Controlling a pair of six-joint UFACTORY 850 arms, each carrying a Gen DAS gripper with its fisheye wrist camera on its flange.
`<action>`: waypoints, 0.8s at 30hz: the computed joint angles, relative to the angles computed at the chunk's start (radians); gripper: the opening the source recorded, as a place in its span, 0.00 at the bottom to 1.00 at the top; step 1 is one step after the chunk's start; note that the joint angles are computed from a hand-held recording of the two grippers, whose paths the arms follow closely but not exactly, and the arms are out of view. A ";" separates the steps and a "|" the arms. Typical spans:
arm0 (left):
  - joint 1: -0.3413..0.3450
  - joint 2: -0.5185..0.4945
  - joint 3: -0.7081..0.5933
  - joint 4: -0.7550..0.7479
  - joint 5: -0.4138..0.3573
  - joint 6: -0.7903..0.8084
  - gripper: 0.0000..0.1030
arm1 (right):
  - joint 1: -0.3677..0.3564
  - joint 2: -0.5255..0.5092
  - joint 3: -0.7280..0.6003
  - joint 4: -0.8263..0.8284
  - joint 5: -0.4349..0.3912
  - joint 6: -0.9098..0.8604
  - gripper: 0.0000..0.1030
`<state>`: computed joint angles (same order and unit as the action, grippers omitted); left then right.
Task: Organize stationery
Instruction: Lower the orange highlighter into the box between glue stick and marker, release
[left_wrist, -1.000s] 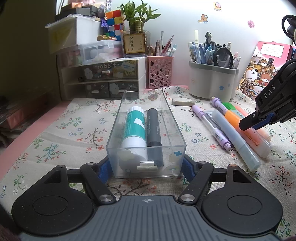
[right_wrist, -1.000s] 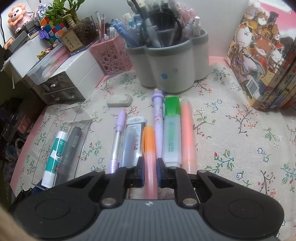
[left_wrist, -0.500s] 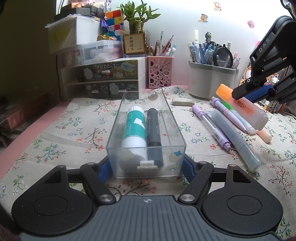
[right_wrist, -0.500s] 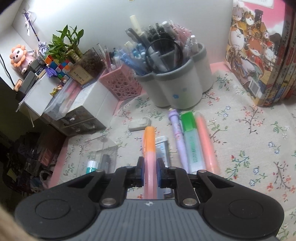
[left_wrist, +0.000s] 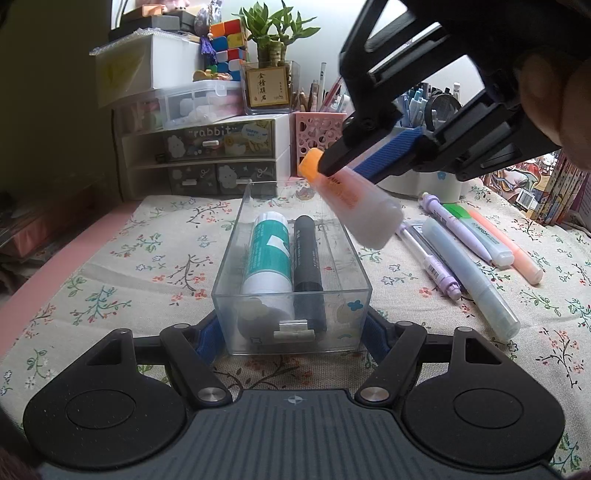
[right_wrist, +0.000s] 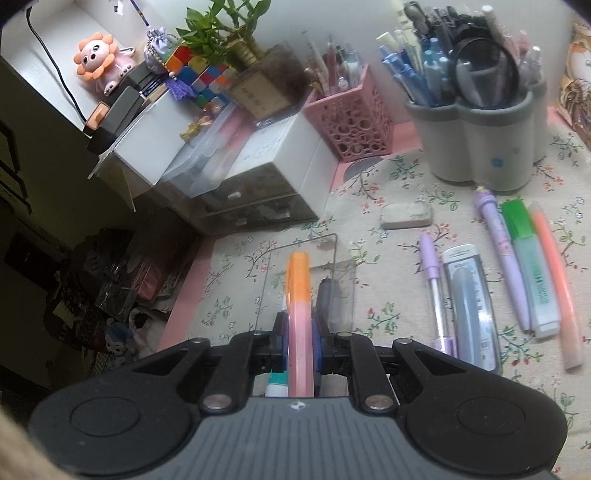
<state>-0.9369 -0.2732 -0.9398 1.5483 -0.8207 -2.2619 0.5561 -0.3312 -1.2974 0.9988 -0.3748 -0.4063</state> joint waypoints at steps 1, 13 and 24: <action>0.000 0.000 0.000 0.000 0.000 0.000 0.71 | 0.007 -0.014 -0.016 -0.046 0.001 0.047 0.06; 0.000 -0.001 -0.001 -0.001 -0.001 0.001 0.71 | 0.033 -0.147 -0.170 -0.347 -0.104 0.351 0.07; 0.000 -0.003 -0.003 0.000 -0.001 0.001 0.71 | 0.045 -0.163 -0.210 -0.456 -0.148 0.323 0.08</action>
